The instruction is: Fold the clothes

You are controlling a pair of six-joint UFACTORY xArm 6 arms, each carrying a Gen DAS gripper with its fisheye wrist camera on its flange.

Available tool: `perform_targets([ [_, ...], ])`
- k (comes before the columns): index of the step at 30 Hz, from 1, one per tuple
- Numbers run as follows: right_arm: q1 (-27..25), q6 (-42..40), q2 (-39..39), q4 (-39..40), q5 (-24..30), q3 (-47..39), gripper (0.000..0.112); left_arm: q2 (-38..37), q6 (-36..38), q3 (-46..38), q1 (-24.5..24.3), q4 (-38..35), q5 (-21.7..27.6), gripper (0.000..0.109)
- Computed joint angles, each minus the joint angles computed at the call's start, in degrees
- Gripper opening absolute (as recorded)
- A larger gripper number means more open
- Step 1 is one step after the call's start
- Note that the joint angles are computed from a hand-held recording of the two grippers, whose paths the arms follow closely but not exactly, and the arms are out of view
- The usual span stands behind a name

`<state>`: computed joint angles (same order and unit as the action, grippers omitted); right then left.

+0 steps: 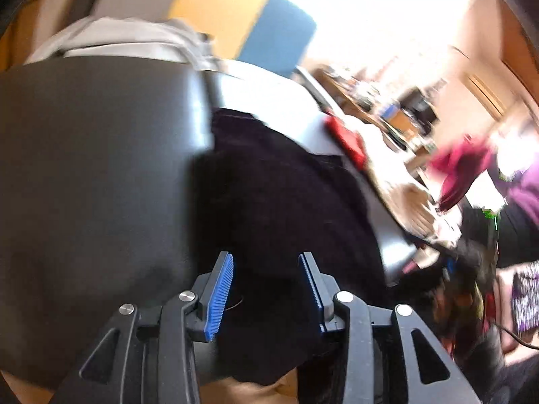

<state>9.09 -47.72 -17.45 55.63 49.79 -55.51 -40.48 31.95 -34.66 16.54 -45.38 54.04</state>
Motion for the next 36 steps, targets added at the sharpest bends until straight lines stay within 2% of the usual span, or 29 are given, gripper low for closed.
perform_targets([
  [2, 5.04, 4.38, 4.64, -4.51, -9.49, -3.17, 0.103, 1.32, 0.89, -0.38, -3.65, 0.18, -1.88, 0.041],
  [5, 9.12, 17.63, 13.12, -17.75, -11.91, -10.25, 0.103, 2.62, 2.20, -0.48, -6.55, -1.06, -3.61, 0.041],
  [7, 10.64, 21.36, 16.83, -23.05, -11.76, -13.23, 0.098, 2.14, 2.18, -0.08, -8.11, -0.93, -4.97, 0.041],
  [8, 10.94, 22.71, 18.49, -25.07, -11.23, -14.51, 0.060, 2.09, 2.05, 0.27, -8.68, -0.32, -5.70, 0.041],
  [9, 9.66, 22.89, 19.48, -24.68, -8.30, -15.92, 0.013, 2.12, 1.95, 0.60, -9.19, 0.29, -6.38, 0.041],
  [10, 8.73, 23.52, 18.98, -23.95, -7.48, -15.58, 0.015, 2.16, 1.84, 0.92, -9.69, 0.92, -7.07, 0.041],
  [11, 8.71, 22.76, 18.44, -25.62, -9.07, -14.59, 0.015, 1.93, 2.58, 1.62, -9.51, 0.60, -6.27, 0.041],
  [13, 9.98, 27.46, 17.17, -35.45, -14.75, -11.82, 0.016, 3.41, 0.84, 2.17, -9.63, 1.49, -3.84, 0.039],
  [15, 10.14, 28.64, 17.73, -39.77, -20.09, -8.97, 0.039, 2.32, 1.84, 4.53, -8.60, -1.73, -3.93, 0.036],
  [16, 9.68, 29.63, 17.90, -38.34, -21.59, -8.47, 0.046, 1.69, 2.47, 5.74, -8.06, -3.49, -4.01, 0.036],
  [17, 8.50, 29.92, 18.71, -34.51, -20.70, -9.42, 0.063, 1.75, 2.12, 5.40, -7.48, -3.31, -3.15, 0.036],
  [18, 8.00, 27.81, 20.10, -28.83, -19.77, -10.93, 0.069, 1.91, 1.65, 4.85, -6.91, -2.89, -2.16, 0.035],
  [20, 7.16, 24.60, 20.65, -23.61, -18.36, -11.74, 0.070, 1.11, 1.16, 4.04, -6.04, -3.74, -2.02, 0.036],
  [21, 7.28, 24.84, 20.02, -24.60, -19.14, -11.27, 0.075, 0.72, 0.93, 3.62, -5.61, -4.21, -2.02, 0.037],
  [23, 7.59, 28.71, 18.61, -30.24, -20.12, -10.71, 0.075, 0.03, 1.70, 2.71, -4.67, -5.97, -2.19, 0.040],
  [25, 8.13, 28.23, 15.65, -29.43, -22.82, -9.19, 0.075, 0.48, 3.96, 0.82, -4.04, -8.49, -3.44, 0.041],
  [29, 11.89, 16.66, 9.36, -15.88, -19.71, -7.04, 0.075, 10.28, 6.01, -8.41, -4.81, -9.89, -5.67, 0.041],
  [32, 15.51, 13.50, 5.66, -16.09, -17.04, -3.16, 0.075, 17.85, 6.68, -15.22, -6.10, -9.49, -5.87, 0.041],
  [34, 16.71, 13.28, 3.08, -16.59, -16.29, 1.05, 0.075, 22.24, 6.47, -18.66, -7.38, -7.38, -5.91, 0.042],
  [36, 18.30, 13.71, 0.80, -17.37, -16.24, 5.53, 0.078, 27.61, 3.13, -21.85, -9.72, -3.10, -8.16, 0.042],
])
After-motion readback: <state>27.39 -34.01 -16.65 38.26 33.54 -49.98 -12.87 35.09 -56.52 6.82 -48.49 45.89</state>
